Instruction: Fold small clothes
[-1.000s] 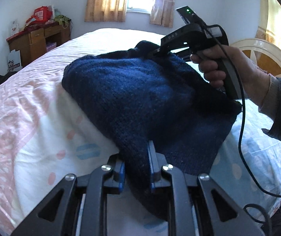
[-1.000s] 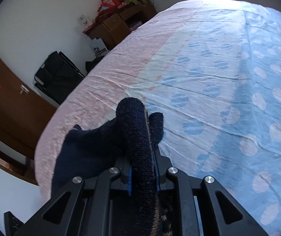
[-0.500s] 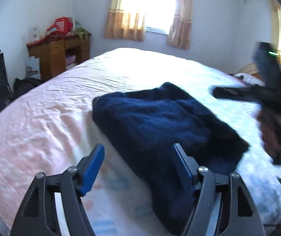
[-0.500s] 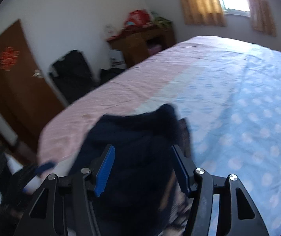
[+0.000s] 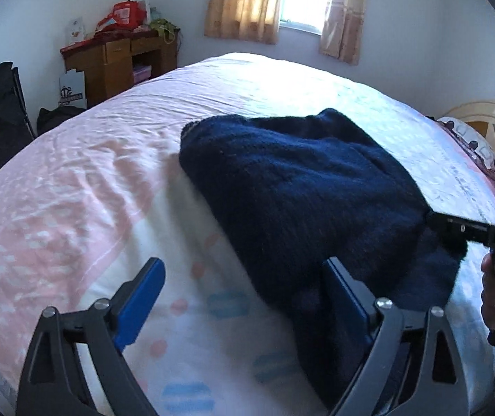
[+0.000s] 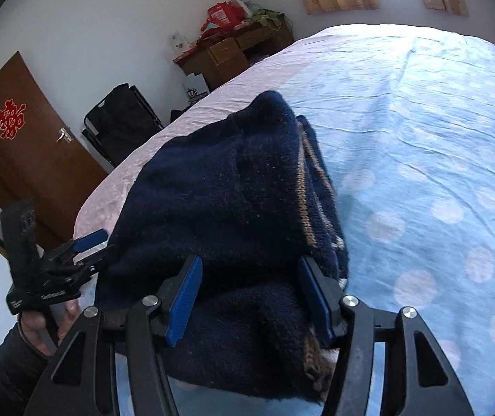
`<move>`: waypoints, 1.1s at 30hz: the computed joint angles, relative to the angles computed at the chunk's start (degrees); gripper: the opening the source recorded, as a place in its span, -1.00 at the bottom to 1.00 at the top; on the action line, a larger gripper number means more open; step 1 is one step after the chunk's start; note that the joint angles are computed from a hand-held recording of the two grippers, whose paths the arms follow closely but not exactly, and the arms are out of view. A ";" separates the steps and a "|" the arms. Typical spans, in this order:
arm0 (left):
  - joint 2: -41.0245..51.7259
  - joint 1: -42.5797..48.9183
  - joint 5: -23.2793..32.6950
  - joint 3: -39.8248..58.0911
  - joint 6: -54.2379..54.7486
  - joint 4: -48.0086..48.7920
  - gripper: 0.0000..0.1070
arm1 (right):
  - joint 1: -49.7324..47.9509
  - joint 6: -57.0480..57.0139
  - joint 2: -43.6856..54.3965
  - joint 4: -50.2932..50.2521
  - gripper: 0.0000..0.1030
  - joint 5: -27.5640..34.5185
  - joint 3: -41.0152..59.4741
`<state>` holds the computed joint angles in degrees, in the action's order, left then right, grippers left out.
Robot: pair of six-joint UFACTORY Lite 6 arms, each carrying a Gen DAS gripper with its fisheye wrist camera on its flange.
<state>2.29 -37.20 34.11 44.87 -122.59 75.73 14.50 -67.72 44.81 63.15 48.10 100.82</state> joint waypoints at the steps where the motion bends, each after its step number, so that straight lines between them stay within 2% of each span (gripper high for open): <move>1: -0.58 -1.21 1.34 0.07 0.97 -1.39 0.76 | -0.62 -0.56 -1.59 0.91 0.14 0.19 -1.98; 5: -5.14 -6.11 8.94 -1.45 3.06 -4.07 0.77 | -0.18 -5.25 -12.54 6.09 0.16 -4.73 -14.54; 8: -7.00 -10.25 16.51 -0.59 3.22 -4.90 0.82 | 1.84 -9.42 -23.22 9.79 0.16 -12.42 -25.00; 14: -7.07 -15.68 24.16 3.39 4.23 -4.01 0.86 | 4.65 -17.71 -41.53 15.46 0.21 -21.81 -39.73; 21: -6.68 -18.66 27.19 5.47 4.81 -3.40 0.86 | 4.67 -21.76 -50.97 18.79 0.22 -23.80 -44.96; 33: -5.79 -20.42 28.54 7.03 5.06 -3.26 0.86 | 2.81 -19.87 -54.56 18.76 0.24 -23.58 -47.80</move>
